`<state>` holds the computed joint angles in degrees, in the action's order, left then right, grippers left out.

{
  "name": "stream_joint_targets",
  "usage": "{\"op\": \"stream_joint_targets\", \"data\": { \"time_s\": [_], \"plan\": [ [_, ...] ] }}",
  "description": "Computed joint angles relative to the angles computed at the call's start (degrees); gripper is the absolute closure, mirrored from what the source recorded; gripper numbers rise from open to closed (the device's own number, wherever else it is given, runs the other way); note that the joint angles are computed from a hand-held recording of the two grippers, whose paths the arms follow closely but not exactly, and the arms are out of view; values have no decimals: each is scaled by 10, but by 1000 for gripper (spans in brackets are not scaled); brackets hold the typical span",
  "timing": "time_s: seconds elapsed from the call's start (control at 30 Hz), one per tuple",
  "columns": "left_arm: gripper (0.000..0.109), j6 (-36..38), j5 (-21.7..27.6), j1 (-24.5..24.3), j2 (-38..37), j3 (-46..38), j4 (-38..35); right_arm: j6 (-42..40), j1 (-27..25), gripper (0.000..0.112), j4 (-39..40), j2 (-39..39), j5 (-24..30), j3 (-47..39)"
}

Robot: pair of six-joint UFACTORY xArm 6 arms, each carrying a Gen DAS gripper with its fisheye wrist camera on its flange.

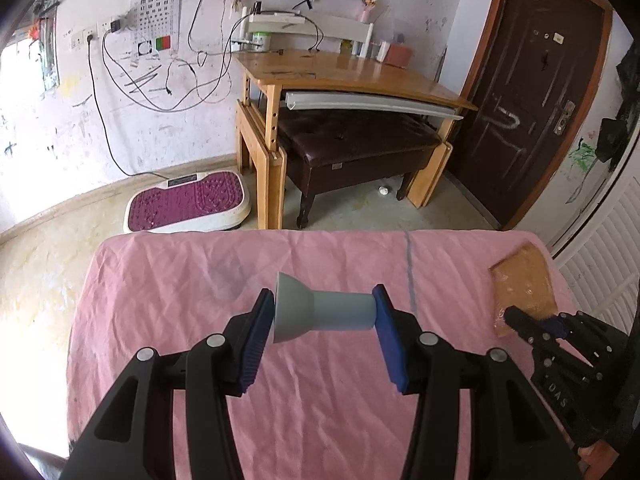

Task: Collect trash
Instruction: 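Grasp the grey plastic piece with the left tool while the right tool grasps the brown packet, then carry the grey piece and brown packet over the yellow bin and release both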

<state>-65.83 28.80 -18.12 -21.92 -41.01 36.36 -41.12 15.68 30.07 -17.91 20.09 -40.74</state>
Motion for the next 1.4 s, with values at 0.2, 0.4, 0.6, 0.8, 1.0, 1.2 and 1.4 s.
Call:
{"op": "stream_joint_targets", "data": {
  "time_s": [0.2, 0.4, 0.6, 0.8, 1.0, 1.2, 1.4],
  "plan": [
    [62, -31, 24, -37, -26, 3, 30, -34, -19, 100, 44, -41, 8, 15],
    [62, -67, 54, -80, -45, -5, 66, -95, -46, 100, 113, -94, 19, 35],
    [62, -98, 82, -133, -39, -34, 103, -135, -86, 100, 156, -120, 34, 43],
    [62, -120, 110, -190, -2, -82, 142, -174, -144, 100, 206, -113, 60, 30],
    [62, -112, 117, -220, 51, -134, 148, -211, -196, 100, 243, -104, 82, 22],
    [62, -103, 114, -245, 105, -188, 144, -240, -243, 100, 271, -92, 95, 9],
    [62, -82, 104, -270, 161, -244, 135, -269, -284, 100, 296, -83, 103, 3]
  ]
}}
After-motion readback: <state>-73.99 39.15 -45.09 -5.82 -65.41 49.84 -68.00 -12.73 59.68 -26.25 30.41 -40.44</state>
